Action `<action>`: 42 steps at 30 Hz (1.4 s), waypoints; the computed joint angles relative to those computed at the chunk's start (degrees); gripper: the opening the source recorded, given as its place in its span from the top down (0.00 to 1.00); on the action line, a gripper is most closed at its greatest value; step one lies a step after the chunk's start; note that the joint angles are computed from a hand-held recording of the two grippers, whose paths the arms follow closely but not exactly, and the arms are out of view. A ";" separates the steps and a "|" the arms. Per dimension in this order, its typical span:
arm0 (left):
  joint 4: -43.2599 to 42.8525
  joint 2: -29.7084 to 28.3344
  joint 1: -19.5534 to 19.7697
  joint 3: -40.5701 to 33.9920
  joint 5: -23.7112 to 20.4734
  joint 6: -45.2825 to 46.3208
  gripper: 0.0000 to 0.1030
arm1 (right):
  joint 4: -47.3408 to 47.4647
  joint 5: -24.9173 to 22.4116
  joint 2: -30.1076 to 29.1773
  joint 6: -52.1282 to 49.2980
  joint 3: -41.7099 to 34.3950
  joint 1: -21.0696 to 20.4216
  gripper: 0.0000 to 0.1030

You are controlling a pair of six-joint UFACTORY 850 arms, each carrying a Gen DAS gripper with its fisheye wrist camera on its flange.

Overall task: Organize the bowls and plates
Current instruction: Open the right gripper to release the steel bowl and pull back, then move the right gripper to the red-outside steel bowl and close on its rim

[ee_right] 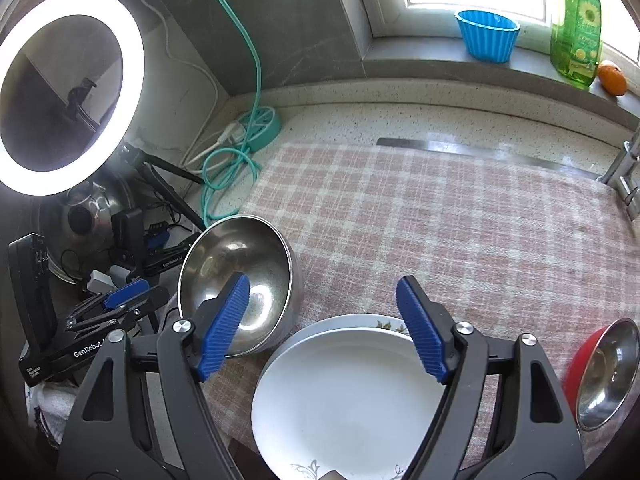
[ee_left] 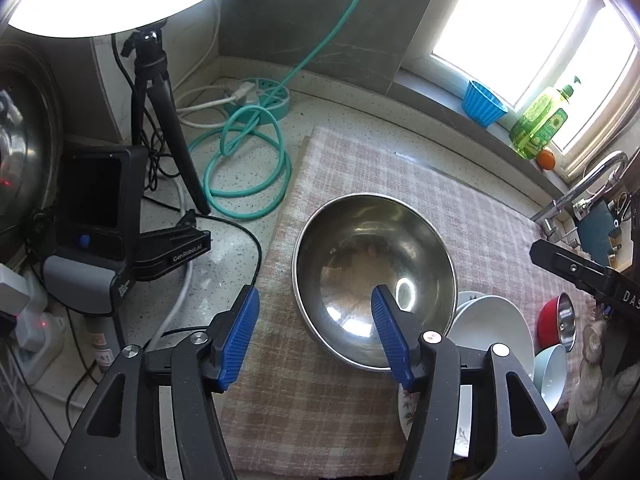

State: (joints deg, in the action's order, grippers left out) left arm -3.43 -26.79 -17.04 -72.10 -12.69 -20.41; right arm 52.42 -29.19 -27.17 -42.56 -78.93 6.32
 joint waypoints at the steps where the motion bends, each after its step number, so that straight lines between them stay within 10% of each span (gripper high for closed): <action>1: 0.73 0.43 -0.14 0.22 0.41 -0.65 0.42 | 2.37 0.65 1.26 -2.29 1.30 -0.53 0.17; 8: 1.40 2.77 -1.95 0.95 2.76 -0.38 0.39 | 15.06 2.98 8.95 -14.74 8.90 -4.83 0.00; 24: -29.13 -1.00 -7.88 -5.05 -0.16 32.75 0.39 | 11.08 9.15 21.87 -8.00 21.76 -19.34 0.00; 42: -32.29 -8.80 -15.01 -14.90 -6.61 36.67 0.39 | 7.54 8.09 20.48 -7.81 26.18 -28.93 0.01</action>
State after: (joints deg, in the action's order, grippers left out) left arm -35.71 -35.59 -32.05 -87.00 -19.31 16.26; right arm 59.96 -21.10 -6.69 -50.37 -52.75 -22.61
